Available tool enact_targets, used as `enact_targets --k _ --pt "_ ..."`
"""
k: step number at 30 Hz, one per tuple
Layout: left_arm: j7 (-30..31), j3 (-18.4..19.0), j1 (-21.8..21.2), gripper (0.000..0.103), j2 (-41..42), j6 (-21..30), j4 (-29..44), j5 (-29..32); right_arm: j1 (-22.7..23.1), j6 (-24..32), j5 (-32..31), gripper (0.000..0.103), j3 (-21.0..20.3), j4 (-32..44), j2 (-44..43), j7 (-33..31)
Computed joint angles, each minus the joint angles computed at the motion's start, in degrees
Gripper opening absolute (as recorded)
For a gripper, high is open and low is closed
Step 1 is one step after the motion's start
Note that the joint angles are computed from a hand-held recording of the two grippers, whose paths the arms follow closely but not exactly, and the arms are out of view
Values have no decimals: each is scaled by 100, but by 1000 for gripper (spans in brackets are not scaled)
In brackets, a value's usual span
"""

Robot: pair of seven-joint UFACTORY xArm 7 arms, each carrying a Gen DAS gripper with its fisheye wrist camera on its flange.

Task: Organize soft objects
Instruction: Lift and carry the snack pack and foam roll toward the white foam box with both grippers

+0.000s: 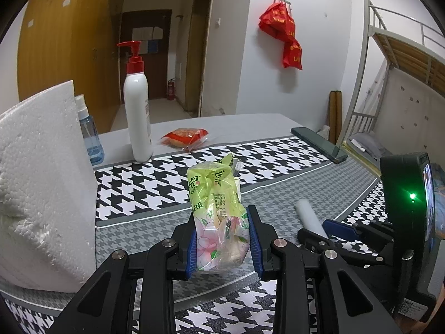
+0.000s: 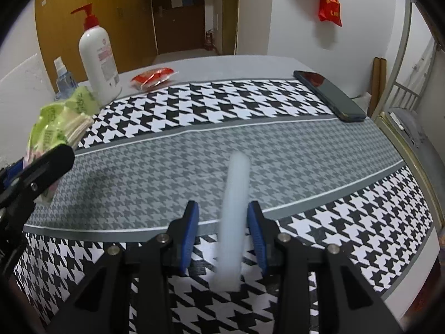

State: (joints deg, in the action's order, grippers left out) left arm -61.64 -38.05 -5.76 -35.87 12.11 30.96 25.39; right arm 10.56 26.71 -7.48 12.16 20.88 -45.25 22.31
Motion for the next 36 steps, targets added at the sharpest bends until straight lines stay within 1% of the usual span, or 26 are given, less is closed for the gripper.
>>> enact_targets --k 3,5,7,8,9,10,12,14,19,27,33,36 --pt "-23 7 9 33 -24 -52 -20 -1 54 12 -39 42 -63 36 66 -162" --pt "-30 18 8 33 -88 -125 -60 -7 201 34 119 42 -295 43 79 -355" --pt "-13 -1 21 33 -143 -183 -87 -12 168 -41 136 42 -252 -15 30 -391" --pt "2 -13 26 33 -164 -202 -94 -19 152 -68 149 34 -237 -44 -6 -389" --pt "19 -33 33 33 -180 -221 -99 -25 144 -55 170 21 -241 -61 -44 -395" --pt "42 -41 25 33 -189 -235 -103 -39 211 -52 272 21 -350 -81 -78 -436" --pt "66 -93 52 31 -266 -348 -136 -39 294 -121 448 15 -531 -168 -197 -527" --pt "103 -169 100 31 -332 -366 -133 -55 406 -140 636 15 -686 -241 -353 -643" --pt "277 -185 44 31 -344 -427 -117 -165 566 -172 910 15 -779 -432 -939 -832" --pt "506 -93 -186 31 -627 -260 -130 -334 588 48 1124 15 -812 -643 -1864 -965" --pt "626 4 -382 31 -856 -120 -151 -442 580 63 1159 15 -760 -707 -2195 -1048" --pt "663 -14 -411 31 -989 -53 -173 -457 610 68 1173 15 -744 -734 -2345 -1072"
